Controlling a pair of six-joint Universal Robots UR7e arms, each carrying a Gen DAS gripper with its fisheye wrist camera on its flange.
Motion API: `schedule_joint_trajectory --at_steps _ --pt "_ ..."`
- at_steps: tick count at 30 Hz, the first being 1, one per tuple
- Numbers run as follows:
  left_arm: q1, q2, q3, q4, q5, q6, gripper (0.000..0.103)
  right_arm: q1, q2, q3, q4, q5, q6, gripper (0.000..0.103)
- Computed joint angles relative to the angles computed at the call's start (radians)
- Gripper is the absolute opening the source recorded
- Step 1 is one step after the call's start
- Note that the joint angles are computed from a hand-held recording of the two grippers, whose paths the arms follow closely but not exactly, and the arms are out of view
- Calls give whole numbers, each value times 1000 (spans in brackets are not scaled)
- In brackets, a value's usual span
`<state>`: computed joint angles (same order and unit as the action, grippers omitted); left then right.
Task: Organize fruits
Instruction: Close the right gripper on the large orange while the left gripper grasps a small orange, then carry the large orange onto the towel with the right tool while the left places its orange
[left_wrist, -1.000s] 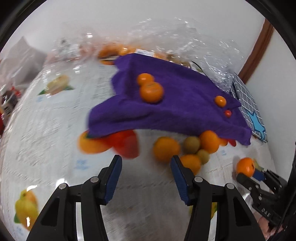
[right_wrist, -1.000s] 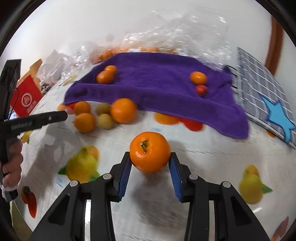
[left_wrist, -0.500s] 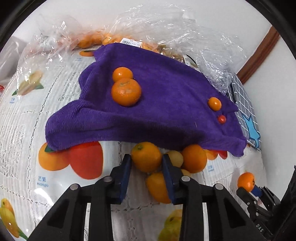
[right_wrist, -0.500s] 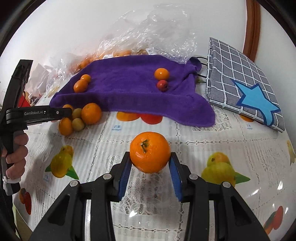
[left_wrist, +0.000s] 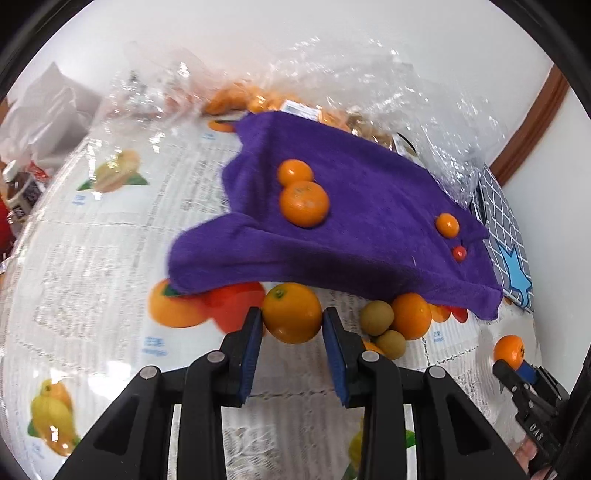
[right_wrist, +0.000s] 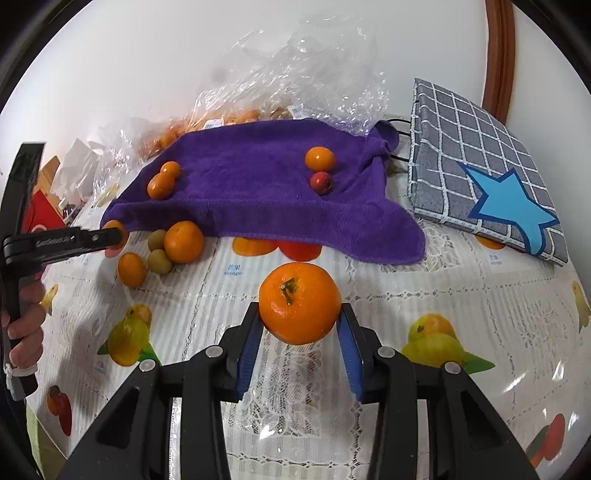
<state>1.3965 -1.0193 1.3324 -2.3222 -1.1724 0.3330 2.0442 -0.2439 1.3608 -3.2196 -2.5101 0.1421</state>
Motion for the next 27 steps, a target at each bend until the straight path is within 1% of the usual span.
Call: schedule_joint_trajectory --at_steps 8,13,18,22,25,27 --pt "-12 -27 -19 -7 0 -3 32 11 -17 -30 -15 -38 -22 41" --pt "-26 0 -81 13 2 -10 32 9 -21 -80 -13 -48 -55 41" --pt "-37 55 -179 32 3 -2 32 -1 -10 -151 -5 -52 -104 41" --pt "-45 111 -262 49 1 6 32 -19 11 -232 18 -42 -150 41" --pt "-50 164 -338 69 -2 13 32 -36 28 -284 47 -31 -165 41" --pt "-52 191 -371 75 -6 21 32 -49 36 -309 76 -22 -160 41"
